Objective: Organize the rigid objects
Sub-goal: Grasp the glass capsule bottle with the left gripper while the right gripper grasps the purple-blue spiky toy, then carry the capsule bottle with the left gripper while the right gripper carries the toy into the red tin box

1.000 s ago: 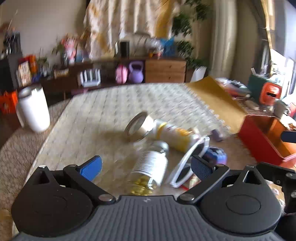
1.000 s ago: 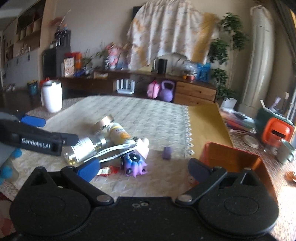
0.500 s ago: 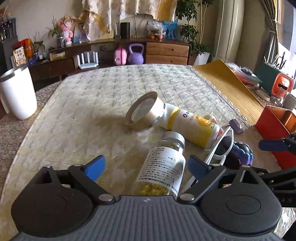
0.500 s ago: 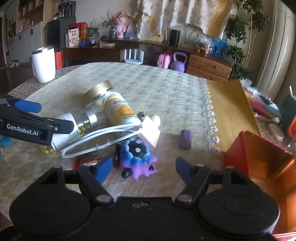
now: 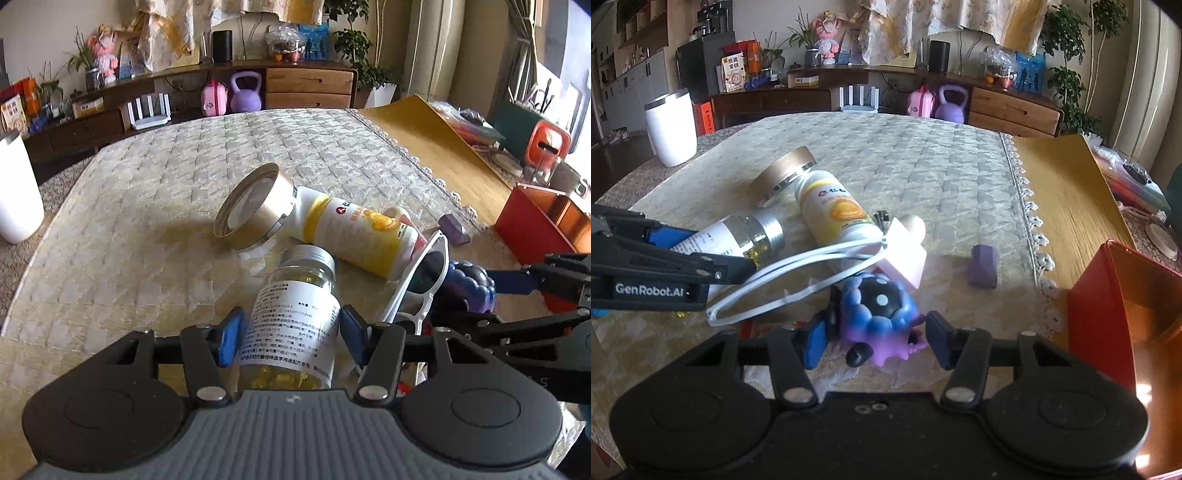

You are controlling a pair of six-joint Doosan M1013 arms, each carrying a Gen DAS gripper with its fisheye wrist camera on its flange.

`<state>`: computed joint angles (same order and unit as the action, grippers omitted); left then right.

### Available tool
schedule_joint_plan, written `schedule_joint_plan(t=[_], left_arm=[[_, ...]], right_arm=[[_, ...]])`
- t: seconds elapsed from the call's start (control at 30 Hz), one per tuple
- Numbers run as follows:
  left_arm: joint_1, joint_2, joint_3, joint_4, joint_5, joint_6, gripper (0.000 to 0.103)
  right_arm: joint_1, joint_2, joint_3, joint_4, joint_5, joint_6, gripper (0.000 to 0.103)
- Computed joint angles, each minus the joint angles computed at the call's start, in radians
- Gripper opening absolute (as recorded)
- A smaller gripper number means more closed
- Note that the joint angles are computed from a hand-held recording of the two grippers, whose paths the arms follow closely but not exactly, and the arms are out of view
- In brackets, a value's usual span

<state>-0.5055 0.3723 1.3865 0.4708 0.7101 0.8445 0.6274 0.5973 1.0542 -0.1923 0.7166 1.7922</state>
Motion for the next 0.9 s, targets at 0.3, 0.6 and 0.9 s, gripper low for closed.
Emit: schedule_joint_plan(t=[0.3,0.6,0.9], left_arm=[[-0.019,-0.013,-0.012,0.061,0.045,-0.056,0.050],[-0.046,-0.042,-0.023,0.072,0.047,-0.065,0.050],[-0.097,-0.027,-0.102,0.000,0.001,0.064,0.050]], right_arm=[[0.002,-0.047,0.062,-0.052,-0.038,0.056,0.054],[-0.008,-0.135,0.153,-0.107,-0.092,0.109,0.054],[-0.035,-0.200,0.199,-0.211,-0.108,0.214,0.054]])
